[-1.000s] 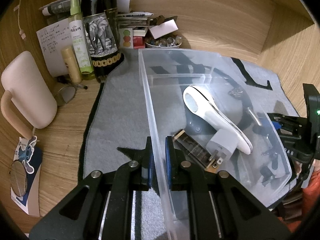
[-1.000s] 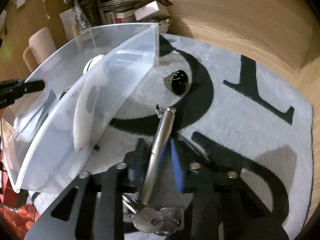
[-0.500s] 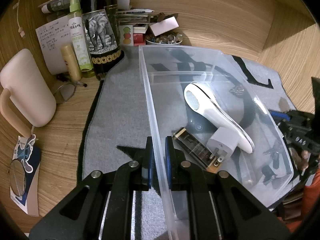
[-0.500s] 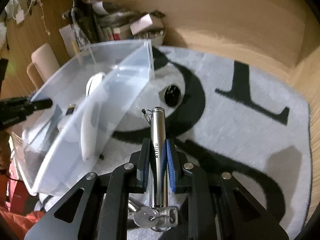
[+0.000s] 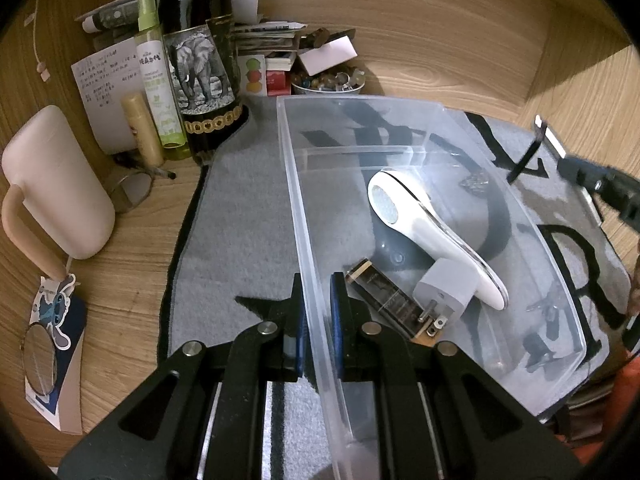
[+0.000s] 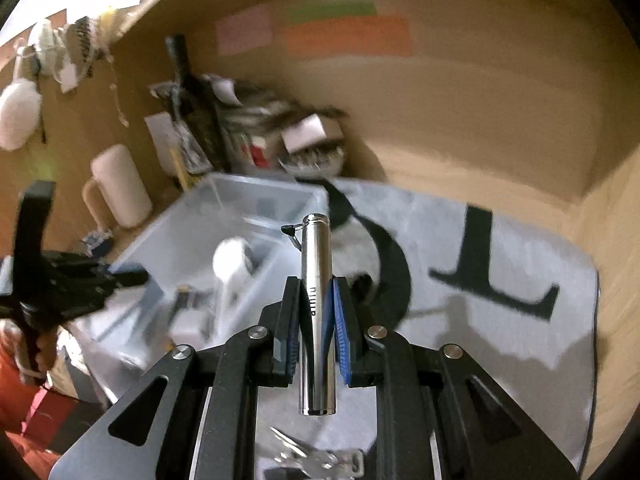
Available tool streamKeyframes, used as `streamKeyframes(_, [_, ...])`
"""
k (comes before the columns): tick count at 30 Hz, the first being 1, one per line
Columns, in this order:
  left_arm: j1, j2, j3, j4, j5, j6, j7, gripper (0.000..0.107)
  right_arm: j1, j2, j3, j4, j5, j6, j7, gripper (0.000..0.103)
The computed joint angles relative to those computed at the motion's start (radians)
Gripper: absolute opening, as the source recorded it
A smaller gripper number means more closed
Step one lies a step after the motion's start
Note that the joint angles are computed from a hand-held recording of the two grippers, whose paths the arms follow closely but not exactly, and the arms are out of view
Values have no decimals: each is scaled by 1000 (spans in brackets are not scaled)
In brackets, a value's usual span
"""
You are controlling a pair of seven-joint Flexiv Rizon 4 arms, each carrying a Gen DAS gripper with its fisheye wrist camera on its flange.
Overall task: Organize rigid objects
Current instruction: 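Lift the silver cylinder with the right gripper and carry it over the box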
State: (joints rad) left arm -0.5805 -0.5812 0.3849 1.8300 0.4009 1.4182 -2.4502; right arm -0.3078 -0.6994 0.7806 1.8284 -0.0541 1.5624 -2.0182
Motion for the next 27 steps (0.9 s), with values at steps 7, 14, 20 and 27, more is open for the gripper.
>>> streamKeyframes(7, [-6, 2, 6, -3, 11, -1, -5, 10, -31, -1, 89, 15, -34, 35, -33, 14])
streamKeyframes(14, [-7, 7, 6, 5, 26, 8, -8, 10, -31, -21, 126, 22, -94, 35, -19, 14])
streamKeyframes(20, [-4, 6, 8, 18, 20, 42, 1, 10, 28, -17, 82, 14, -109, -11, -4, 14])
streamKeyframes(27, [-20, -1, 29, 36, -13, 81, 30, 10, 155, 6, -32, -3, -70, -80, -26, 14])
